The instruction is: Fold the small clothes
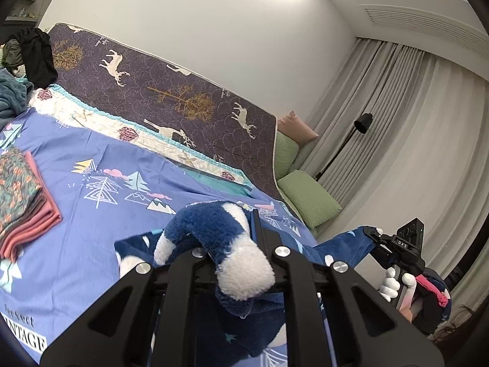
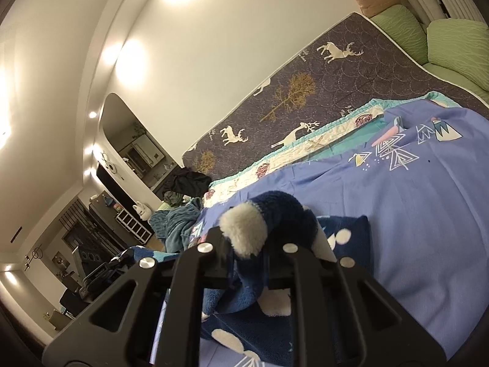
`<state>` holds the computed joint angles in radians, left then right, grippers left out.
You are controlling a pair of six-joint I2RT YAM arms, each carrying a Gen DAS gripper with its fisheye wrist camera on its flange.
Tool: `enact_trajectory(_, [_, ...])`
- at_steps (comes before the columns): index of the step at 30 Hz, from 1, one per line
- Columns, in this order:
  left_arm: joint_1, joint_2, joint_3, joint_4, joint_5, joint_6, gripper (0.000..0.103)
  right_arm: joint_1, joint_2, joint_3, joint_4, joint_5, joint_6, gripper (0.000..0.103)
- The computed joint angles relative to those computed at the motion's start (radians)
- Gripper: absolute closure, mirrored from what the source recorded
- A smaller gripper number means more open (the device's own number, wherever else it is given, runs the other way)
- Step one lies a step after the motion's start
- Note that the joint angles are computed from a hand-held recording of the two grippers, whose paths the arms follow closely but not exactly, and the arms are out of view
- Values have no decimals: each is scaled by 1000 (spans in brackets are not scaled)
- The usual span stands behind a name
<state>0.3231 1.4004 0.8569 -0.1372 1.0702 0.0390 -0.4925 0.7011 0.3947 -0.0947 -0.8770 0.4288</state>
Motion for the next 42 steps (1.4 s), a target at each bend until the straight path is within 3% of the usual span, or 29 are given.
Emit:
enact_trajectory(7, [-110,210,148,80,-119,-66,92,123,398,97,263,135,44,88])
enact_trajectory(12, [-164,407,279,131,-196,-115,92,167,689,216,375,190,56,88])
enact_trajectory(15, [-194,577,390,111,-278,-113,84,193,868,307,391,241,37,86])
enact_trajectory(17, [-209,664,440,94,-354,-101,69,214,991,374,361,285,20,76])
enact_trajectory(19, [-209,738,492,47,-403,-103,69,228,1078,413,327,324,-3,71])
enact_trajectory(21, [-185,762,494,42,-372,-120,69,224,1105,397,338,320,-11,71])
enact_trajectory(23, [-163,722,447,76,-349,-110,61,218,1083,367,333,303,-43,67])
enact_trajectory(28, [-142,580,340,80,-318,-31,58,248,924,285,263,323,-149,57])
enact_trajectory(33, [-184,516,293,61,-389,44,49,331,851,259,218,362,-220,55])
enact_trajectory(36, [-198,577,358,16,-446,57,47,366,857,285,184,438,-237,49])
enact_trajectory(38, [-203,655,457,-39,-484,61,46,353,905,344,154,465,-260,35])
enact_trajectory(42, [-212,859,741,-214,-544,81,46,264,1148,603,28,507,-320,33])
